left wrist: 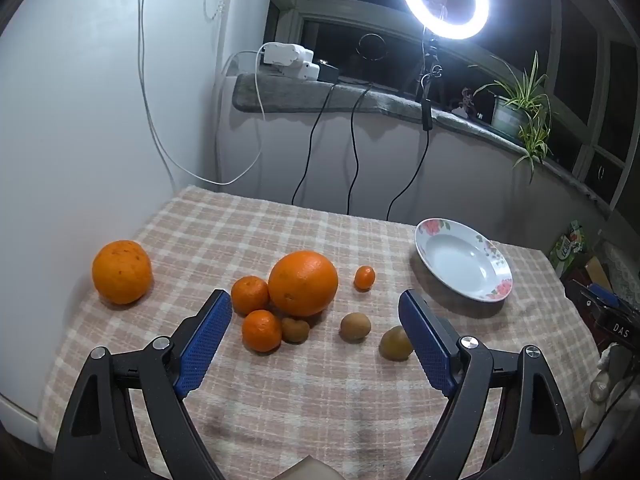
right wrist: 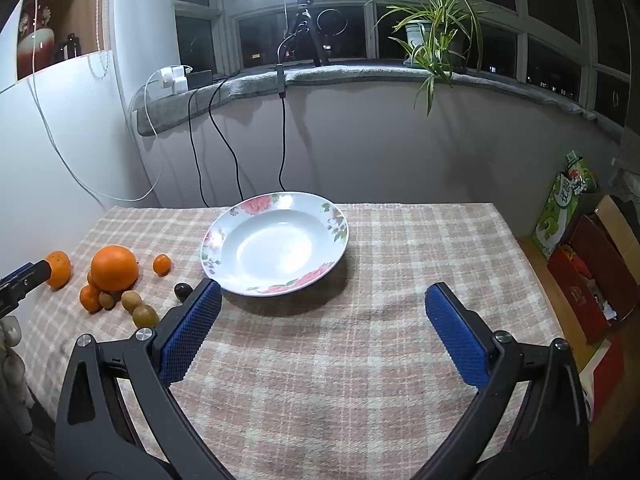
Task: Organize fruits
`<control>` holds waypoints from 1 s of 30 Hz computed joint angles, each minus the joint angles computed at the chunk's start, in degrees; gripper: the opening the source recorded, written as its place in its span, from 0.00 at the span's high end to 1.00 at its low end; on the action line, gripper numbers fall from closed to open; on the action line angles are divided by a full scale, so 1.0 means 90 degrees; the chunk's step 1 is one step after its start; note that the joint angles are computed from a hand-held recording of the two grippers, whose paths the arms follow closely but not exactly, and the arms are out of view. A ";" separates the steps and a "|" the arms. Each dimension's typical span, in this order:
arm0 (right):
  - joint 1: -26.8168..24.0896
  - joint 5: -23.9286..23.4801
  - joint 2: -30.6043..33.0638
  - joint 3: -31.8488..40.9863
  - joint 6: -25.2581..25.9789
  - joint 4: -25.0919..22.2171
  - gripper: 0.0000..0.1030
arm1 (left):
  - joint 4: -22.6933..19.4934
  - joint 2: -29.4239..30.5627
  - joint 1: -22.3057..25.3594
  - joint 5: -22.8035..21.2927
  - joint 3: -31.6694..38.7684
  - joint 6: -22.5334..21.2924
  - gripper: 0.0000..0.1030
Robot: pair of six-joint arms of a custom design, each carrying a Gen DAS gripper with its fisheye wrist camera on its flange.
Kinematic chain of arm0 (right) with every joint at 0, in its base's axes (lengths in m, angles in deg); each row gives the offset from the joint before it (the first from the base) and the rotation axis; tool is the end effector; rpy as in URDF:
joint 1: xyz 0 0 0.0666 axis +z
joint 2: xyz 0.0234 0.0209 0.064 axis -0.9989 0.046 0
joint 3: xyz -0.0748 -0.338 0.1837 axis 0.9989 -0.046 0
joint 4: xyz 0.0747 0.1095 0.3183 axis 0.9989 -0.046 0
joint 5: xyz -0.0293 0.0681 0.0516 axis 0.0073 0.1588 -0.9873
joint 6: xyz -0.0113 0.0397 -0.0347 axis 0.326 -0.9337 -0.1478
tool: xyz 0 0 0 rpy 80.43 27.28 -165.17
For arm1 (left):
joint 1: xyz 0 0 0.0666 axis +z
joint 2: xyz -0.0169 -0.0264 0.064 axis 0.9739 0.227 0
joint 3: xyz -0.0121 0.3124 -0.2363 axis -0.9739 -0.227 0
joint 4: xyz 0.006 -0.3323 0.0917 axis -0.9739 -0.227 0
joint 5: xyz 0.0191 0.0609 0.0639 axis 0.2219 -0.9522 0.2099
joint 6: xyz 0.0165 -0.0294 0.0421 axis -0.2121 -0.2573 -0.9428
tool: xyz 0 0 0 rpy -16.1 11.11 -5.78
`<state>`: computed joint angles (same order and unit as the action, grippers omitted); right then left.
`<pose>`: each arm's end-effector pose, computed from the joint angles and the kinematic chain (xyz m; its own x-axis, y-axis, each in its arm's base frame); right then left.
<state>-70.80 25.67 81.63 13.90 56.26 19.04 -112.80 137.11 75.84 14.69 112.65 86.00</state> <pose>0.5527 0.1613 0.4411 -0.6403 -0.0182 -0.7679 -0.1281 0.9883 0.0834 0.5092 -0.0094 0.3983 -0.5653 -0.1923 -0.8021 -0.1082 0.9813 -0.1590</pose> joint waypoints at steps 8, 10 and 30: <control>0.0009 0.0023 0.0009 -0.0044 0.0063 0.0106 0.00 | 0.0010 0.0011 0.0000 0.0005 0.0005 -0.0004 0.17; 0.0018 0.0028 0.0024 -0.0045 0.0066 0.0123 0.00 | 0.0011 0.0012 0.0000 0.0005 0.0004 0.0000 0.17; 0.0042 0.0070 0.0104 -0.0012 0.0173 0.0132 0.00 | -0.0044 0.0077 -0.0017 -0.0034 0.0049 -0.0013 0.17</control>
<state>-70.42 26.30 82.57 13.79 57.82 20.22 -113.20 137.80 75.69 14.39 113.09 85.88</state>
